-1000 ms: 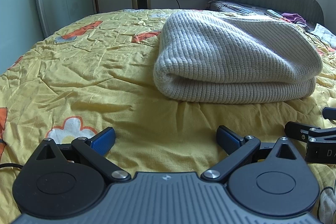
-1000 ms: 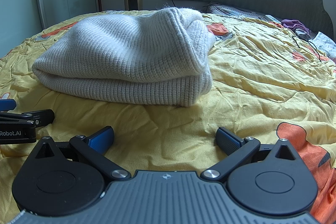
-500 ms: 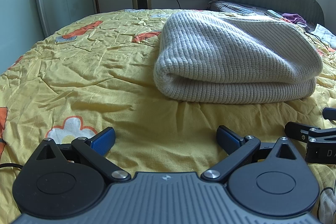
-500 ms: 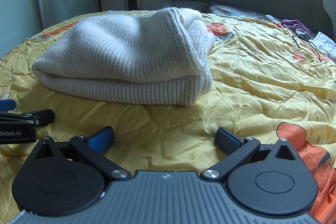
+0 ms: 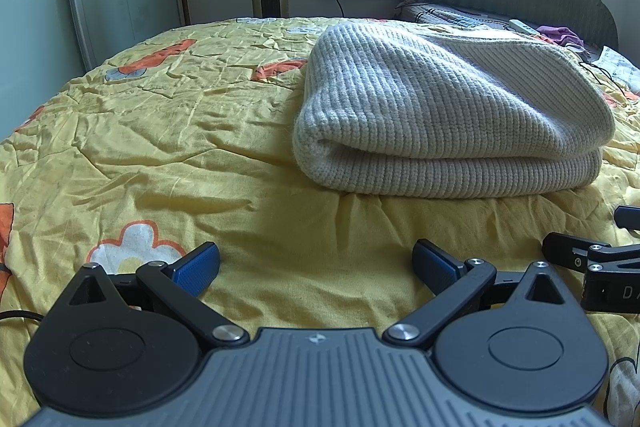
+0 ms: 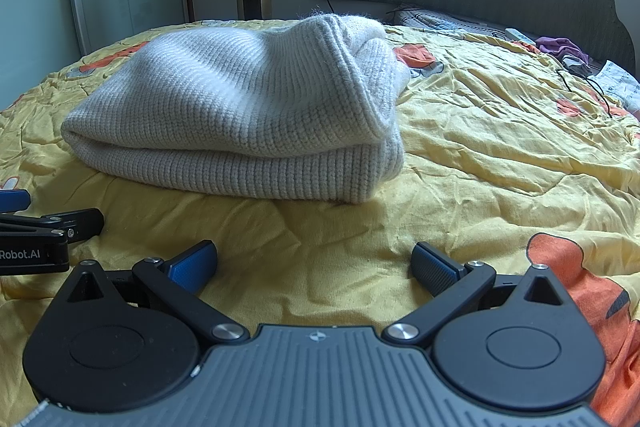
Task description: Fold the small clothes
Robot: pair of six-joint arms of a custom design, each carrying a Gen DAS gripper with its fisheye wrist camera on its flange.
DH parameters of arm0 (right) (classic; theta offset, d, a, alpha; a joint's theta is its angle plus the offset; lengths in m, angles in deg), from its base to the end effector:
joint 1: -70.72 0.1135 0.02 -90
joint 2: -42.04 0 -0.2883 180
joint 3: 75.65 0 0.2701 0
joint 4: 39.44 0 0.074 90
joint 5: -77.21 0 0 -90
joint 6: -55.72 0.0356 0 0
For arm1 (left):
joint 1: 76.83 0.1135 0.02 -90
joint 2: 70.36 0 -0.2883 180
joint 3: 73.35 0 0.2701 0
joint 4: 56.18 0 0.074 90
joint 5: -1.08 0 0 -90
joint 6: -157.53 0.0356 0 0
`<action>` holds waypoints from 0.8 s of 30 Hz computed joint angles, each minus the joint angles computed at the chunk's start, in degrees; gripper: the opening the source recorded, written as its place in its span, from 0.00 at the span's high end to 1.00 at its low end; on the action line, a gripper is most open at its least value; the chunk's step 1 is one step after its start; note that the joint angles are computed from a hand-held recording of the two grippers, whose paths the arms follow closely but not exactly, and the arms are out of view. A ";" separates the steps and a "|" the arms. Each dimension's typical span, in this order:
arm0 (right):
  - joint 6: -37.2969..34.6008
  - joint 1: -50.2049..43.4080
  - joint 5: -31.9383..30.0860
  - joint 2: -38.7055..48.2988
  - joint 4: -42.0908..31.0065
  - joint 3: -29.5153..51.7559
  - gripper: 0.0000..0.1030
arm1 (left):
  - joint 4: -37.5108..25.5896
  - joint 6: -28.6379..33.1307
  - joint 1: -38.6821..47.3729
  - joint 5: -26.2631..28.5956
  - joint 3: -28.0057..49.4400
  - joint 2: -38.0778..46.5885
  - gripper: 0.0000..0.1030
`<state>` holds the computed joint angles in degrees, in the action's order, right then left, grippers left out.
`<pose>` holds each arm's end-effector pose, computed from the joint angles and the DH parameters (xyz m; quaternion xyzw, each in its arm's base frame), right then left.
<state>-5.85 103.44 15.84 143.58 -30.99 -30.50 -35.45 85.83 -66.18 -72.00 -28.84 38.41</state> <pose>0.2597 0.1466 0.0929 0.0548 0.9071 -0.0218 0.4168 0.3050 0.0468 0.0687 0.1185 0.9030 -0.0334 0.4116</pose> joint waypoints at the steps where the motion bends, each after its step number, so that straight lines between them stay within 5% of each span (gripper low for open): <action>1: -0.02 -0.02 -0.01 0.00 0.02 -0.02 0.00 | -0.06 0.05 0.04 0.08 0.03 0.01 0.00; 15: 0.14 0.15 0.15 -0.12 -0.31 0.01 0.00 | -4.57 0.24 0.92 -0.68 -0.41 -4.04 0.00; 24: 12.80 6.73 5.75 -2.54 -16.53 4.40 0.00 | -3.51 2.62 0.57 -1.27 -2.62 -5.95 0.00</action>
<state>6.96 110.17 21.58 141.04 -47.52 -26.10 -38.96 88.45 -65.61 -73.27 -31.45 32.46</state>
